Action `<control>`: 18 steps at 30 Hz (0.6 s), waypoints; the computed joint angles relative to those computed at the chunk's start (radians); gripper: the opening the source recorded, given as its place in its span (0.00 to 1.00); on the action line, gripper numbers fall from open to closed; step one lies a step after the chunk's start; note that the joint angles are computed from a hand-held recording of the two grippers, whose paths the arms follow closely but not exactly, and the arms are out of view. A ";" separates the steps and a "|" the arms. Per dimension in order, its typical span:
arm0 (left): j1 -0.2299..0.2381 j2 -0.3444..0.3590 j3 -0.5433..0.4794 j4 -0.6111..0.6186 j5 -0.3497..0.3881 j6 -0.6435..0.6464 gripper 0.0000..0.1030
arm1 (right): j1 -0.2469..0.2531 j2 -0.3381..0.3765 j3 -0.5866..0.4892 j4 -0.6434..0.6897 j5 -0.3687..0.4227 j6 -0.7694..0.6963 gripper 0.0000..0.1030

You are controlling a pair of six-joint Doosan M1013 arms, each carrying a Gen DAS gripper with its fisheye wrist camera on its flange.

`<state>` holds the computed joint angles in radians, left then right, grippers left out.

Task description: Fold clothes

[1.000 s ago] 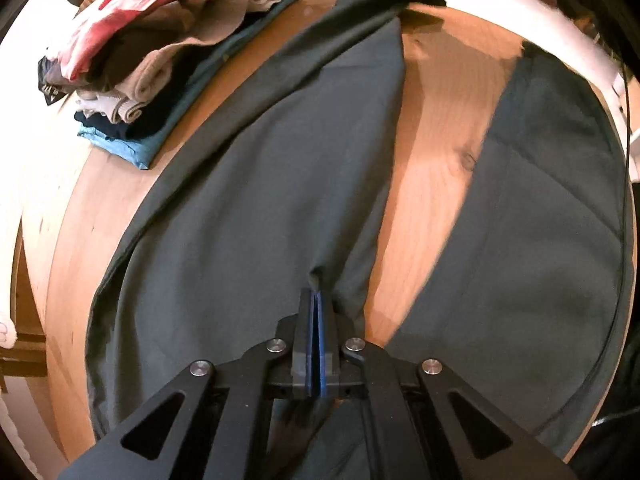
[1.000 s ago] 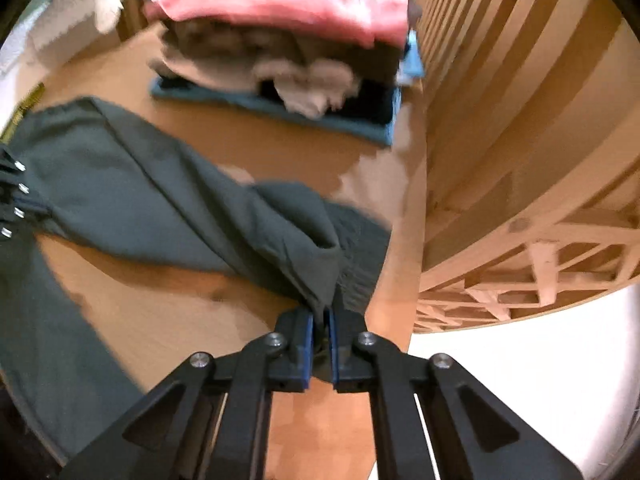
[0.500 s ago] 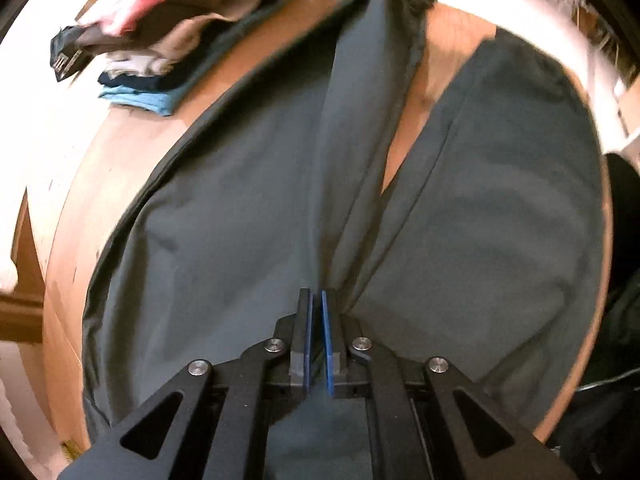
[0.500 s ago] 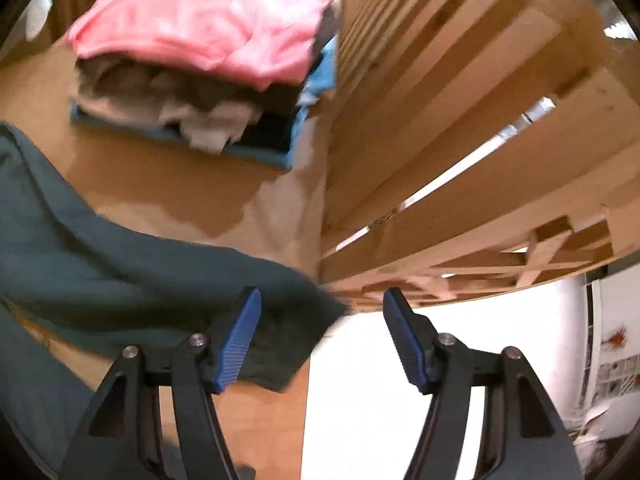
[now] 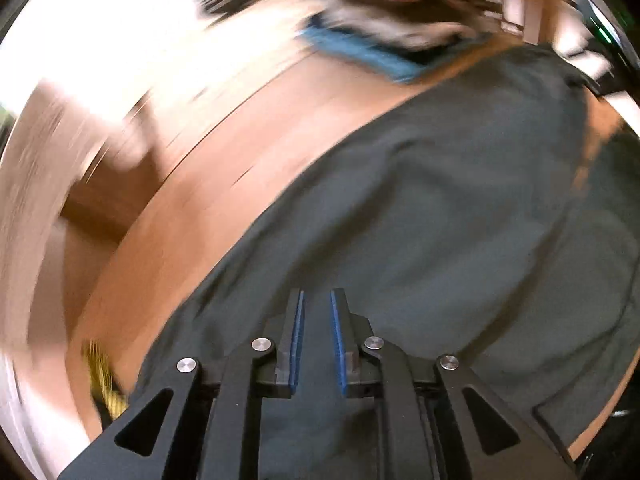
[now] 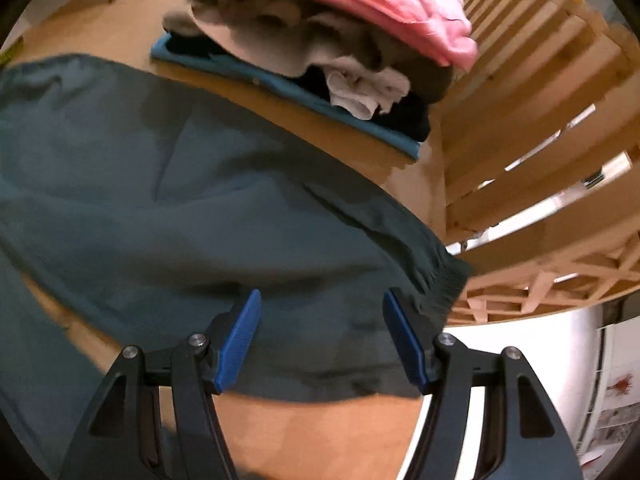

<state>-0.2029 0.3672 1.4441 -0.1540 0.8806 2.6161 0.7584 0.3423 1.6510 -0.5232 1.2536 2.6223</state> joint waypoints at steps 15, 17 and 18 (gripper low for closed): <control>0.097 0.177 -0.146 0.052 0.038 -0.192 0.18 | -0.062 0.060 -0.026 -0.122 0.132 0.031 0.62; 0.102 0.182 -0.161 0.068 0.028 -0.199 0.19 | -0.073 0.057 -0.030 -0.099 0.132 0.017 0.62; 0.105 0.184 -0.168 0.079 0.023 -0.201 0.19 | -0.079 0.043 -0.024 -0.073 0.112 0.013 0.62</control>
